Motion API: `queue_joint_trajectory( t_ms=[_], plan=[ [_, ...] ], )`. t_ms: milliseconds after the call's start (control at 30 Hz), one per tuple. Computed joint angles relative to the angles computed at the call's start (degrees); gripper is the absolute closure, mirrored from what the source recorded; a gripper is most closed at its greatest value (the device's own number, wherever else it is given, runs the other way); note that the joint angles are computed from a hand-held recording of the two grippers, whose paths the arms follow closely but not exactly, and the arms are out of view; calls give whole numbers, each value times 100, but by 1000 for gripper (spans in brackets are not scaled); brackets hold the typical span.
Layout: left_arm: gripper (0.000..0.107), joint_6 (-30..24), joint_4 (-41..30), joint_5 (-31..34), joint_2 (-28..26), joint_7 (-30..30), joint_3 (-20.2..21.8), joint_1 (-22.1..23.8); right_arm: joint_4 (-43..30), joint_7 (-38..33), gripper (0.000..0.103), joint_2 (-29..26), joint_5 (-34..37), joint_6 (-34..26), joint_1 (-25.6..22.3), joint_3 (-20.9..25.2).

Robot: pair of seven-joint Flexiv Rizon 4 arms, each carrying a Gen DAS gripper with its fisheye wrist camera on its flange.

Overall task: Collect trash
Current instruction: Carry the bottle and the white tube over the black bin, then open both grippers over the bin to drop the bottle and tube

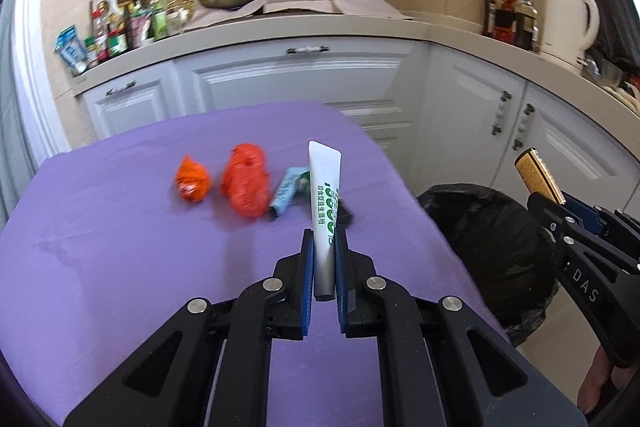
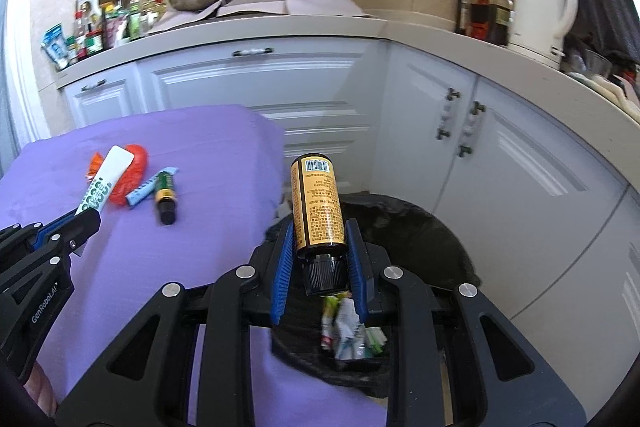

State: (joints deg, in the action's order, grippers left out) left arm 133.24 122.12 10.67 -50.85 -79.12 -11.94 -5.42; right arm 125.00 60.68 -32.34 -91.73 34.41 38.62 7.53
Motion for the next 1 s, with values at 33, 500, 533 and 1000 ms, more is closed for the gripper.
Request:
queue_joint_trajectory(
  t_ms=[33, 500, 533, 1000],
  plan=[
    [96, -3, -23, 9, -6, 13, -13, -30, 59, 36, 78, 35, 45, -48, 2, 8],
    [96, -5, -407, -162, -201, 255, -56, -691, 569, 420, 78, 239, 366, -291, -137, 95],
    [96, -13, -438, -198, -218, 289, -41, -747, 594, 445, 78, 241, 369, -288, -155, 95],
    [96, -260, -894, -456, -449, 589, -97, -1166, 824, 781, 78, 207, 189, -209, -453, 27]
  ],
)
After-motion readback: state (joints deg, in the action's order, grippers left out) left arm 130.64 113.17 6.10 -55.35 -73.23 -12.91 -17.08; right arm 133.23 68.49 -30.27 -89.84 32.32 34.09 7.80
